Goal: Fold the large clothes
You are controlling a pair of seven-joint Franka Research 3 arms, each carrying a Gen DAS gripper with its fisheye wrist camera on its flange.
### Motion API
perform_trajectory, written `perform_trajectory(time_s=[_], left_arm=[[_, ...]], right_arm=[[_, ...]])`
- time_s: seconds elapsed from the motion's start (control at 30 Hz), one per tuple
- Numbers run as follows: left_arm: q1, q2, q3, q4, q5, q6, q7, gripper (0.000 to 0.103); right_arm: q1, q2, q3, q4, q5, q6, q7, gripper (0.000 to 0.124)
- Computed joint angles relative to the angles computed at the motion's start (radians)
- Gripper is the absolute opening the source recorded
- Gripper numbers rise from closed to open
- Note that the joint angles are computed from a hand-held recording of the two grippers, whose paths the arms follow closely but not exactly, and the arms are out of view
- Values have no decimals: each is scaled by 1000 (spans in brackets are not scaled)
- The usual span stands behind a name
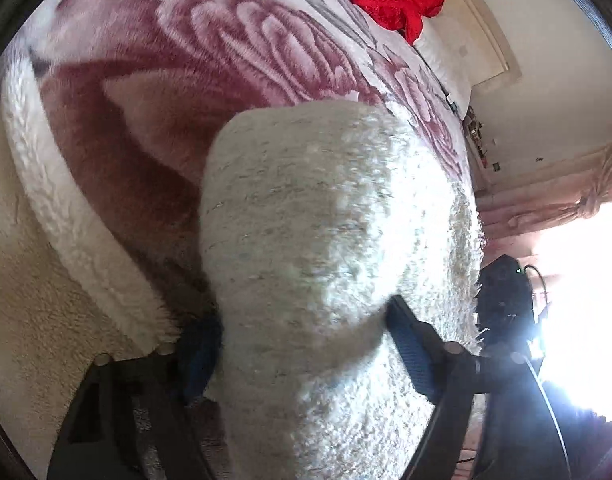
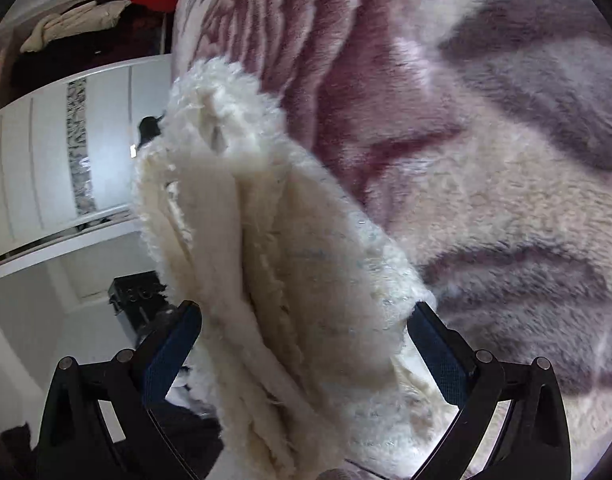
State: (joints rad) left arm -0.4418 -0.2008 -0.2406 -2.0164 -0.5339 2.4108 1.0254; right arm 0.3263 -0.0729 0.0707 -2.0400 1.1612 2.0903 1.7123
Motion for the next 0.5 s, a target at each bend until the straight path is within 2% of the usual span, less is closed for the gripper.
perform_trajectory(time_s=[0.17, 0.27, 0.33, 0.43, 0.5], left_arm=[[4, 16, 1, 20, 3, -15, 3, 71], [7, 22, 0, 29, 2, -19, 15, 70], [10, 29, 1, 37, -2, -19, 22, 69], [16, 44, 2, 57, -7, -34, 34, 69], [21, 53, 0, 76, -2, -48, 39, 69]], right_arm=[[12, 63, 19, 93, -86, -51, -13, 103], [18, 133, 33, 190, -205, -126, 18, 103], [14, 173, 36, 237, -238, -163, 62, 103], [4, 183, 41, 238, -224, -156, 109, 103], [5, 160, 46, 211, -209, -117, 133, 101]])
